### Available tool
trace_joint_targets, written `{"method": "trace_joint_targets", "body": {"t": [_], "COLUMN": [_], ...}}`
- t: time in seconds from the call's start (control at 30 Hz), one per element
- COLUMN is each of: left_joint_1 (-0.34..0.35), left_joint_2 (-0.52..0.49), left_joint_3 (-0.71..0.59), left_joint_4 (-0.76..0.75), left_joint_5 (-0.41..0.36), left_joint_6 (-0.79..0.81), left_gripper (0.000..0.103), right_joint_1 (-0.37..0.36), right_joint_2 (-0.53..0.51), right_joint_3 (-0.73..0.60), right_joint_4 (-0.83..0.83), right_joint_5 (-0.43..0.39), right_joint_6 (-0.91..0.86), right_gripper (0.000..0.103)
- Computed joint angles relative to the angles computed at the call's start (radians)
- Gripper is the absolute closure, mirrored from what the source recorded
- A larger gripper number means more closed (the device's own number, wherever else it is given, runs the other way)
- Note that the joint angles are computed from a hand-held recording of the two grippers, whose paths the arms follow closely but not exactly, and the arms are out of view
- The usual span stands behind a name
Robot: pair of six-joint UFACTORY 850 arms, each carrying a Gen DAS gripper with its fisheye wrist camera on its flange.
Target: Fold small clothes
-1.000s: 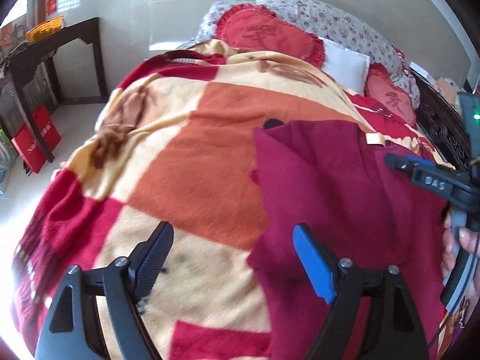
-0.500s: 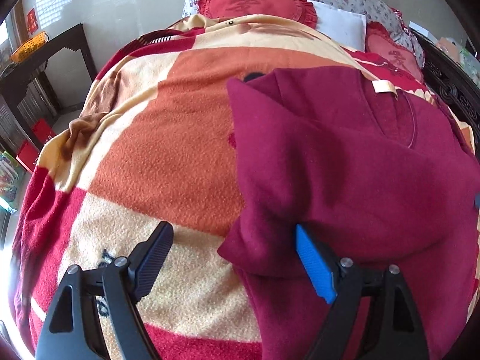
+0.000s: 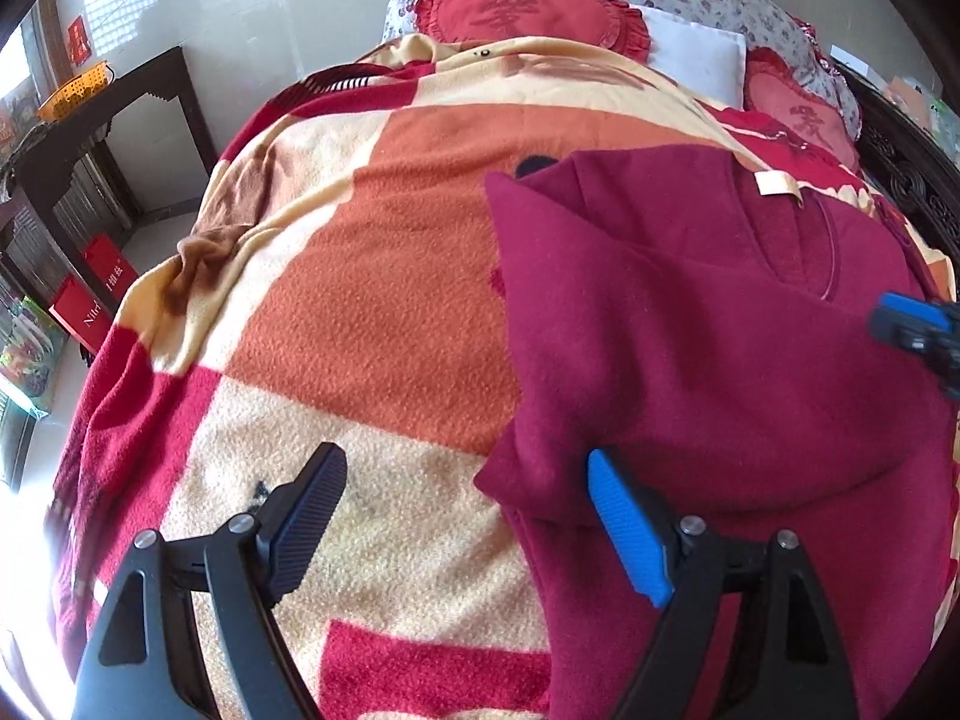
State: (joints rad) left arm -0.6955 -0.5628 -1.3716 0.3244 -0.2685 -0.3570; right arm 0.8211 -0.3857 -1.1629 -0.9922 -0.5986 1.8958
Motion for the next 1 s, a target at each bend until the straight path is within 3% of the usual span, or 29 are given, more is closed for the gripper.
{"method": "trace_joint_targets", "body": {"t": [0.1,0.13,0.17,0.2,0.3,0.4,0.47,0.53,0.6,0.73,0.8,0.87,1.0], "left_joint_1": [-0.002,-0.001,0.000,0.003,0.006,0.003,0.000,-0.007,-0.014,-0.025,-0.035,-0.043,-0.053], "left_joint_2": [-0.005,-0.008,-0.009,-0.007,0.006,-0.006,-0.008,0.001,-0.008,-0.055,-0.077,-0.074,-0.032], "left_joint_3": [-0.006,-0.009,-0.011,-0.010,0.003,-0.019,-0.031,-0.023,-0.034,-0.072,-0.091,-0.086,-0.058], "left_joint_4": [0.019,-0.001,-0.021,-0.052,-0.031,-0.006,-0.036,0.035,0.078,0.027,0.018,0.065,0.113], "left_joint_5": [0.002,0.000,-0.001,0.000,0.032,0.022,0.012,0.035,0.026,-0.016,-0.046,-0.051,-0.040], "left_joint_6": [-0.012,0.006,0.022,0.048,0.011,-0.042,-0.015,-0.079,-0.119,-0.051,-0.027,-0.068,-0.088], "left_gripper": [0.017,0.017,0.017,0.017,0.017,0.017,0.017,0.017,0.017,0.017,0.017,0.017,0.017], "right_joint_1": [-0.046,-0.055,-0.056,-0.049,-0.018,-0.020,-0.036,-0.025,0.027,0.084,0.075,0.063,0.115], "right_joint_2": [-0.065,-0.084,-0.096,-0.094,-0.032,-0.044,-0.028,0.009,0.036,0.053,0.041,0.051,0.141], "right_joint_3": [-0.050,-0.066,-0.078,-0.078,-0.017,-0.014,0.019,0.055,0.072,0.106,0.122,0.173,0.240], "right_joint_4": [0.090,0.136,0.162,0.157,0.007,0.024,0.056,0.006,-0.050,-0.012,0.060,0.059,-0.048], "right_joint_5": [0.064,0.068,0.059,0.039,-0.011,-0.089,-0.014,0.026,-0.045,-0.132,-0.131,-0.054,-0.093], "right_joint_6": [-0.183,-0.250,-0.287,-0.281,-0.062,0.022,0.052,0.148,0.228,0.275,0.273,0.338,0.506], "right_gripper": [0.083,0.089,0.103,0.103,0.103,0.103,0.103,0.103,0.101,0.098,0.097,0.097,0.095]}}
